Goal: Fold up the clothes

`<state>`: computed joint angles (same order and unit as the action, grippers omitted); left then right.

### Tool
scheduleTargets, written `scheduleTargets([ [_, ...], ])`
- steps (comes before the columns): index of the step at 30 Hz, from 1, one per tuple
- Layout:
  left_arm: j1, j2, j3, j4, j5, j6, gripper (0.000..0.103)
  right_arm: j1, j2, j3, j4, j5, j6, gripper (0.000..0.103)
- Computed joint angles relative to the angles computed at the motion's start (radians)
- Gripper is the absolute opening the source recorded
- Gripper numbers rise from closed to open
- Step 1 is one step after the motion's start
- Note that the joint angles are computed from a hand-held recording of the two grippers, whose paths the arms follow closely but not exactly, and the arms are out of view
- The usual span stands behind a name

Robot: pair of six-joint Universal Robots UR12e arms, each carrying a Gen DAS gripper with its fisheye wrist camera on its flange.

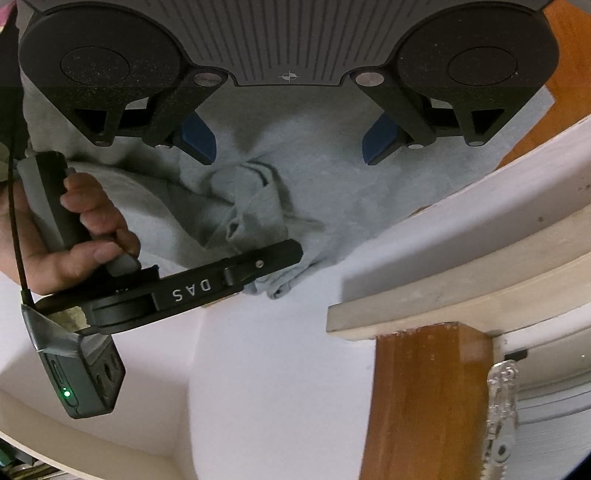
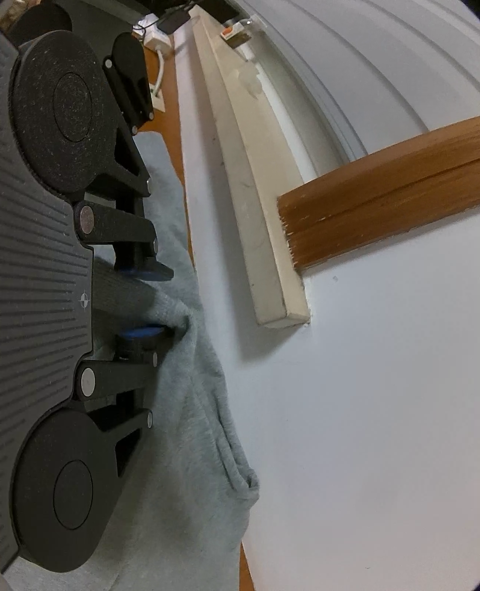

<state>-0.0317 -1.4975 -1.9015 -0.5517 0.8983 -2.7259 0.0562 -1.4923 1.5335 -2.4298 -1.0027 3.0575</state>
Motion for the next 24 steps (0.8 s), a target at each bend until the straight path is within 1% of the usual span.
scheduleTargets([
  [1, -0.006, -0.004, 0.004, 0.001, 0.003, -0.002, 0.091, -0.003, -0.001, 0.002, -0.003, 0.003, 0.002, 0.033],
  [2, -0.013, -0.010, 0.008, 0.003, 0.008, -0.003, 0.093, -0.008, -0.004, 0.006, -0.009, 0.009, 0.005, 0.043],
  [4, -0.030, -0.023, 0.019, 0.011, 0.019, -0.010, 0.094, -0.018, -0.010, 0.012, -0.018, 0.019, 0.005, 0.055],
  [5, -0.039, -0.030, 0.026, 0.016, 0.024, -0.017, 0.094, -0.024, -0.014, 0.014, -0.020, 0.022, 0.000, 0.058],
  [9, -0.069, -0.060, 0.057, 0.019, 0.037, -0.052, 0.094, -0.045, -0.033, 0.027, -0.032, 0.024, -0.036, 0.060],
  [13, -0.088, -0.085, 0.082, 0.021, 0.067, -0.109, 0.094, -0.077, -0.066, 0.063, -0.039, -0.012, -0.078, 0.063],
  [15, -0.094, -0.096, 0.088, 0.035, 0.084, -0.152, 0.086, -0.096, -0.082, 0.086, -0.036, -0.022, -0.087, 0.063],
  [17, -0.097, -0.106, 0.098, 0.029, 0.106, -0.182, 0.066, -0.118, -0.098, 0.111, -0.030, -0.020, -0.090, 0.064],
  [18, -0.096, -0.111, 0.107, 0.013, 0.110, -0.185, 0.061, -0.129, -0.106, 0.124, -0.027, -0.019, -0.092, 0.064],
  [19, -0.095, -0.116, 0.115, -0.003, 0.114, -0.189, 0.041, -0.141, -0.113, 0.136, -0.024, -0.018, -0.094, 0.064],
  [20, -0.094, -0.120, 0.124, -0.019, 0.118, -0.192, 0.017, -0.148, -0.121, 0.145, -0.013, -0.010, -0.106, 0.065],
  [21, -0.087, -0.122, 0.133, -0.038, 0.109, -0.187, 0.013, -0.155, -0.128, 0.153, -0.001, -0.002, -0.120, 0.065],
  [22, -0.078, -0.122, 0.143, -0.059, 0.096, -0.179, 0.013, -0.162, -0.135, 0.161, 0.011, 0.006, -0.134, 0.066],
  [23, -0.068, -0.118, 0.146, -0.048, 0.096, -0.175, 0.012, -0.166, -0.140, 0.169, 0.011, 0.006, -0.142, 0.067],
  [24, -0.062, -0.115, 0.149, -0.023, 0.114, -0.180, 0.011, -0.170, -0.144, 0.174, 0.013, 0.011, -0.146, 0.067],
])
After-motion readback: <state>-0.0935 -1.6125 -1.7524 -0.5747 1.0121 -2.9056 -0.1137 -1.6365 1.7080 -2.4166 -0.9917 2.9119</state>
